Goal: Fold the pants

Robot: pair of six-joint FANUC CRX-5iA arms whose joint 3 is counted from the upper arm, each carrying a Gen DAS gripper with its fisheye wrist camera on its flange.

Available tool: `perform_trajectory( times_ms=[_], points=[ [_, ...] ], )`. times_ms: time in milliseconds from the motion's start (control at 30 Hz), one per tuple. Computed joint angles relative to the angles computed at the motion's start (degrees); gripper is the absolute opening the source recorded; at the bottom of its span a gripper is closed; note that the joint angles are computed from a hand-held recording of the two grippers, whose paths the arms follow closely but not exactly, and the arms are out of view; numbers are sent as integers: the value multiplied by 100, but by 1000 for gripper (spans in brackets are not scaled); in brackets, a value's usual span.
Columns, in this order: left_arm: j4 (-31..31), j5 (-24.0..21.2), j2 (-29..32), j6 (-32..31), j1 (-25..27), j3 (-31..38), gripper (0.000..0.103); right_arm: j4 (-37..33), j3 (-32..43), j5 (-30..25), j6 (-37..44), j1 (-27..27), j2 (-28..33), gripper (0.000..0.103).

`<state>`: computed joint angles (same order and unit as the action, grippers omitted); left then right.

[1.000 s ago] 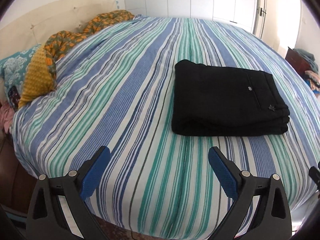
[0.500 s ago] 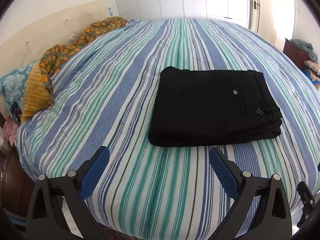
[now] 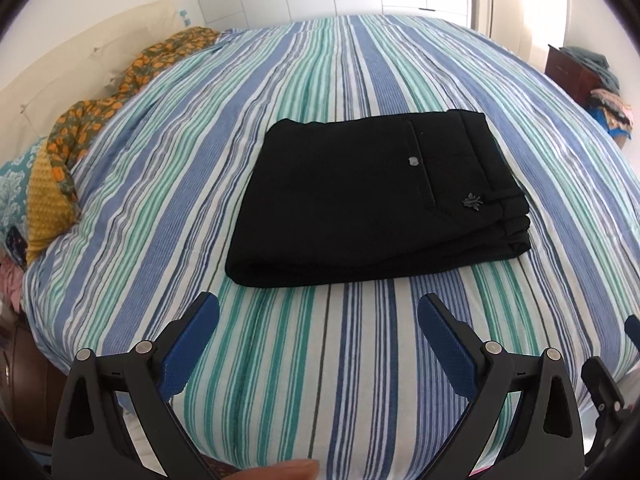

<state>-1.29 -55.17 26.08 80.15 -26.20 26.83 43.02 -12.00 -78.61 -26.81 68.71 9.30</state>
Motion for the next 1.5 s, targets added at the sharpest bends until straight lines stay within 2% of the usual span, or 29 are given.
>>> perform_trajectory(
  times_ms=[267, 467, 533, 667, 767, 867, 1000, 1133, 1500],
  points=[
    [153, 395, -220, -369, 88, -339, 102, -190, 9, -14, -44, -69, -8, 102],
    [661, 640, -449, -517, 361, -631, 102, -95, 175, -209, 193, -47, 161, 102],
    [463, 602, -556, -409, 375, -628, 102, -59, 107, -203, 24, -22, 82, 102],
    [-130, 161, -730, -296, 373, -477, 102, -293, 66, -74, -535, 81, -251, 102],
    [277, -114, -820, -741, 541, -609, 102, -598, 749, -715, -138, 199, -24, 102],
    [903, -377, -870, -1205, 751, -792, 102, -694, 1341, -956, 275, 272, 223, 102],
    [1373, -657, -904, -1392, 980, -945, 102, -714, 2330, -1510, 1035, 278, 835, 102],
    [1342, -557, -1013, -1387, 1061, -1128, 102, -770, 2853, -1760, 1440, 208, 1190, 102],
    [1333, -362, -1155, -1524, 1121, -1313, 102, -722, 3265, -1886, 1945, 103, 1487, 103]
  ],
)
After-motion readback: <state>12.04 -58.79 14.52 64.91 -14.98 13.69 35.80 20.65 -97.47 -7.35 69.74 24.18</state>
